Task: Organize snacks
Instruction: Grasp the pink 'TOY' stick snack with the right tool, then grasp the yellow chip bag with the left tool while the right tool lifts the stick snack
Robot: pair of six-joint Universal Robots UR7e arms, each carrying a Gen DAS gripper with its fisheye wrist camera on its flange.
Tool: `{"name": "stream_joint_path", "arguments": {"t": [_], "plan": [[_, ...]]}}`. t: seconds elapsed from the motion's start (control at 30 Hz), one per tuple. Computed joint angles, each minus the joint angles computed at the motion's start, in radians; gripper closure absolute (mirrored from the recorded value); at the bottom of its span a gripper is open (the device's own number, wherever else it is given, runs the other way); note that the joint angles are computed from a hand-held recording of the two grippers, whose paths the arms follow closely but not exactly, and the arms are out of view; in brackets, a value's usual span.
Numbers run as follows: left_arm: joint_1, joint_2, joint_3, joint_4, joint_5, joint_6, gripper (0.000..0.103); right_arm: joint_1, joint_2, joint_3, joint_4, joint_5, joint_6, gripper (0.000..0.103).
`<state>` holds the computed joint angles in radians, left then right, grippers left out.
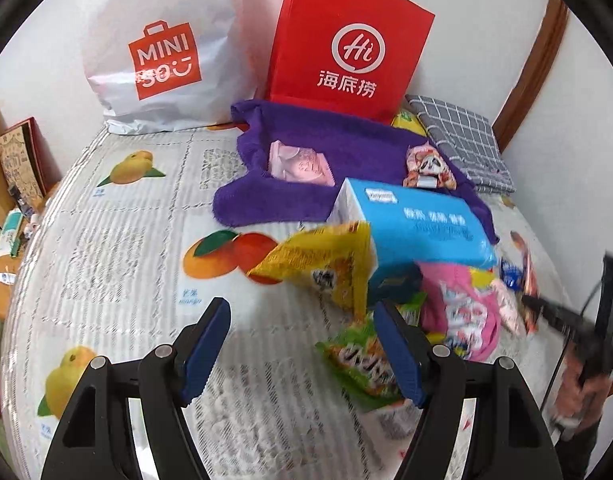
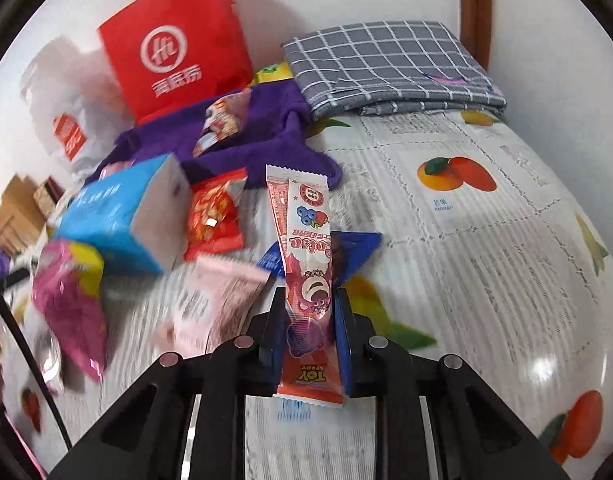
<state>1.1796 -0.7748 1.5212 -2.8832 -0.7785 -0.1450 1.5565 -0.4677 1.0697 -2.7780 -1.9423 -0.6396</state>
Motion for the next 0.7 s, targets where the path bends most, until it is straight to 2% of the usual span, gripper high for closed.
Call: {"name": "stream_joint_path", "arguments": {"t": [0.17, 0.27, 0.4, 0.47, 0.53, 0.6, 0.7], "plan": [[0.02, 0.037, -0.086, 0.015, -0.057, -0.032, 0.031, 0.007, 0.022, 0.008, -0.058, -0.036, -0.061, 0.079], [0.028, 0.066, -0.144, 0.039, -0.071, -0.043, 0.031, 0.001, 0.018, 0.002, -0.029, -0.017, -0.042, 0.079], [0.038, 0.106, -0.211, 0.087, -0.054, -0.053, 0.031, -0.006, 0.01, 0.0, 0.002, 0.012, -0.023, 0.076], [0.046, 0.112, -0.222, 0.114, -0.054, -0.067, 0.03, -0.009, 0.006, 0.002, 0.013, 0.025, -0.018, 0.074], [0.052, 0.1, -0.201, 0.088, -0.075, -0.07, 0.03, -0.008, 0.005, 0.003, 0.013, 0.025, -0.018, 0.073], [0.051, 0.085, -0.182, 0.092, -0.054, -0.086, 0.03, -0.007, 0.005, 0.004, 0.018, 0.026, -0.024, 0.071], [0.046, 0.071, -0.16, 0.124, 0.015, -0.087, 0.03, -0.005, 0.008, 0.0, 0.02, 0.024, -0.034, 0.067]]}}
